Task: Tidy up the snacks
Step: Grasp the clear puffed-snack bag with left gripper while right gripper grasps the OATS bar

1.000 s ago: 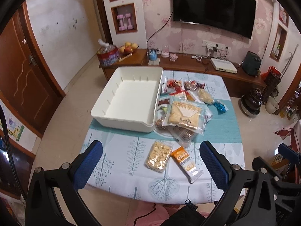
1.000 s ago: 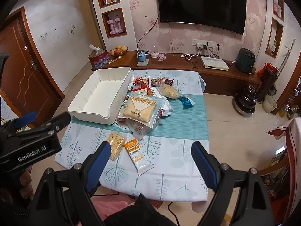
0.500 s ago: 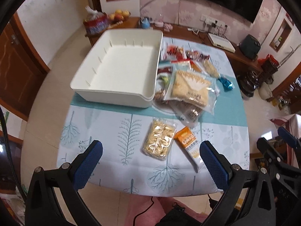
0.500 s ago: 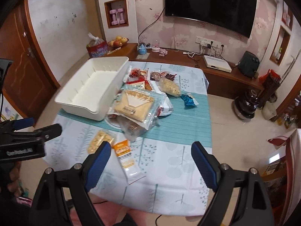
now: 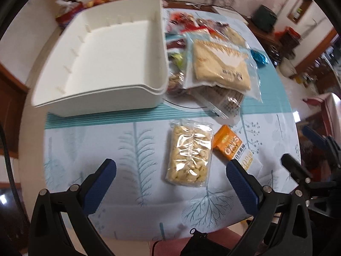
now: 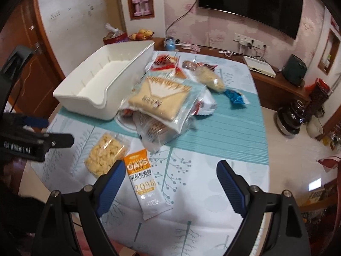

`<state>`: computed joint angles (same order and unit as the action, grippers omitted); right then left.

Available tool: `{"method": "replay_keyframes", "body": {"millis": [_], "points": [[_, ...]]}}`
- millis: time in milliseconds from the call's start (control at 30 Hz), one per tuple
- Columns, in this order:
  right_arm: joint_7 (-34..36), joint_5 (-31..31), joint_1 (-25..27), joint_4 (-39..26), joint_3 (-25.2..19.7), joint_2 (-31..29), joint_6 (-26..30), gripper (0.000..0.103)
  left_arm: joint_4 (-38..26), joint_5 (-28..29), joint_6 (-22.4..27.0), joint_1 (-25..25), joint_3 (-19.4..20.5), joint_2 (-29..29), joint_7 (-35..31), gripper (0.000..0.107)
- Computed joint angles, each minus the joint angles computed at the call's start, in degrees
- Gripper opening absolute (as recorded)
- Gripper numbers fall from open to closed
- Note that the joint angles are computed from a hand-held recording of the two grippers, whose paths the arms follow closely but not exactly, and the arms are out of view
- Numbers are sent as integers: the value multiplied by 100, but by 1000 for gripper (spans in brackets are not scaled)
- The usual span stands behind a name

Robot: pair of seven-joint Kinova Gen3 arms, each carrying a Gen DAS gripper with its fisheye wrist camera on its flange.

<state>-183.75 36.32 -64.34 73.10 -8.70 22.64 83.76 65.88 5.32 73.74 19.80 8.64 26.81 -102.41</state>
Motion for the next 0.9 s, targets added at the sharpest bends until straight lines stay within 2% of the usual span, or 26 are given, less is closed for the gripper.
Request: {"method": "replay_keyframes", "body": {"millis": [100,200,400,467,667,833,900], "points": [[-192,33,54,458,-39,-62,-550,88,-30,27,30,-3,52,200,-175,103],[-370,30,51,659,-63,-18,-774,86,-30,-39,28,83,60,332,-312,103],[-254,-70,4,810,-107,153,-1098,71,-13,-243,3,342,9,541,-352,103],[-349,-93,-39,888,-81,174,-1225,69,-12,-310,-1,424,-28,604,-252,103],[-284,-127,-178,787,-54,343,-1055,63,57,-473,-106,597,-77,704,-2,103],[36,-135,-305,579,-9,545,-834,61,-18,-606,-34,716,-94,809,165,92],[183,-148,-333,507,13,598,-783,55,-71,-673,-1,767,-102,853,203,87]]}}
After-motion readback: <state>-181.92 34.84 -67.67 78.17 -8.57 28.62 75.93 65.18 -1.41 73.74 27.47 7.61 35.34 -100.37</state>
